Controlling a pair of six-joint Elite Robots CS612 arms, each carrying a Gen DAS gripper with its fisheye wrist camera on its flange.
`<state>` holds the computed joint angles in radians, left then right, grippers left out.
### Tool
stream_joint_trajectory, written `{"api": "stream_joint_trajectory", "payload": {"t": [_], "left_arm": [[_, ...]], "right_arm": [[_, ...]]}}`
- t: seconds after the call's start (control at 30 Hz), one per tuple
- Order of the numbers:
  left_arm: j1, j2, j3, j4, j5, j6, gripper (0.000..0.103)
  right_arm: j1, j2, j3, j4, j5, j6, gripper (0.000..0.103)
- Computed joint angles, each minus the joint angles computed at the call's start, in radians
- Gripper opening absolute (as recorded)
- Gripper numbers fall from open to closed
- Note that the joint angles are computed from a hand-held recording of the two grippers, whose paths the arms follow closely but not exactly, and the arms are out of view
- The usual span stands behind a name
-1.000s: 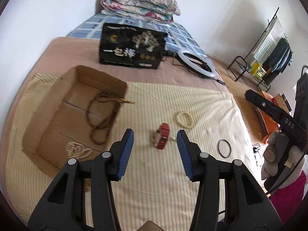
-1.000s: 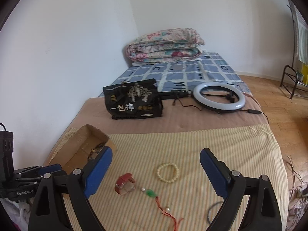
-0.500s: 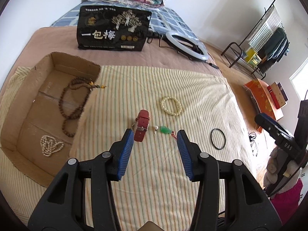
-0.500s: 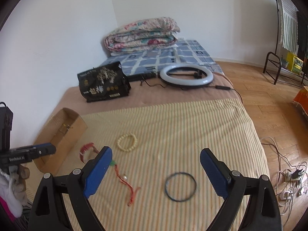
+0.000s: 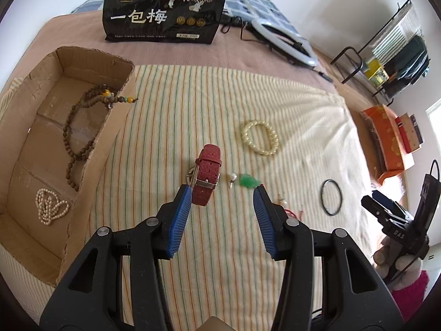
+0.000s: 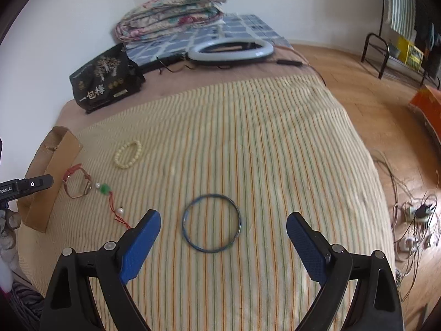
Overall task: Organize jewelry
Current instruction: 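Move the left tool to the red-strap watch while the right tool approaches the blue bangle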
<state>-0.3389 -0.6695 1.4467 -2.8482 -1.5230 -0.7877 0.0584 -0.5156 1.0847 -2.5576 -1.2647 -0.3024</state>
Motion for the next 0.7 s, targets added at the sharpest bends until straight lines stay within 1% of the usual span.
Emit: {"api": "stream_joint_trajectory", "payload": {"t": [0.07, 0.2, 0.33, 0.4, 0.47, 0.7], "left_arm": [[-0.001, 0.011, -0.019, 0.027, -0.002, 0.011, 0.047], [-0.004, 0.029, -0.050, 0.070, 0.005, 0.029, 0.047], [-0.004, 0.036, -0.064, 0.085, 0.025, 0.036, 0.047], [-0.002, 0.038, -0.069, 0.082, 0.026, 0.038, 0.047], [0.001, 0.039, -0.071, 0.078, 0.021, 0.034, 0.047], [0.008, 0.039, -0.073, 0.079, 0.028, 0.018, 0.047]], "right_arm": [[-0.001, 0.010, -0.017, 0.045, 0.011, -0.002, 0.099], [0.006, 0.029, -0.049, 0.102, -0.004, 0.001, 0.103], [0.011, 0.048, -0.080, 0.154, -0.002, 0.005, 0.103], [0.015, 0.057, -0.097, 0.185, -0.015, 0.000, 0.103], [0.018, 0.062, -0.105, 0.189, -0.030, 0.006, 0.103], [0.016, 0.067, -0.113, 0.197, -0.029, 0.029, 0.103]]}}
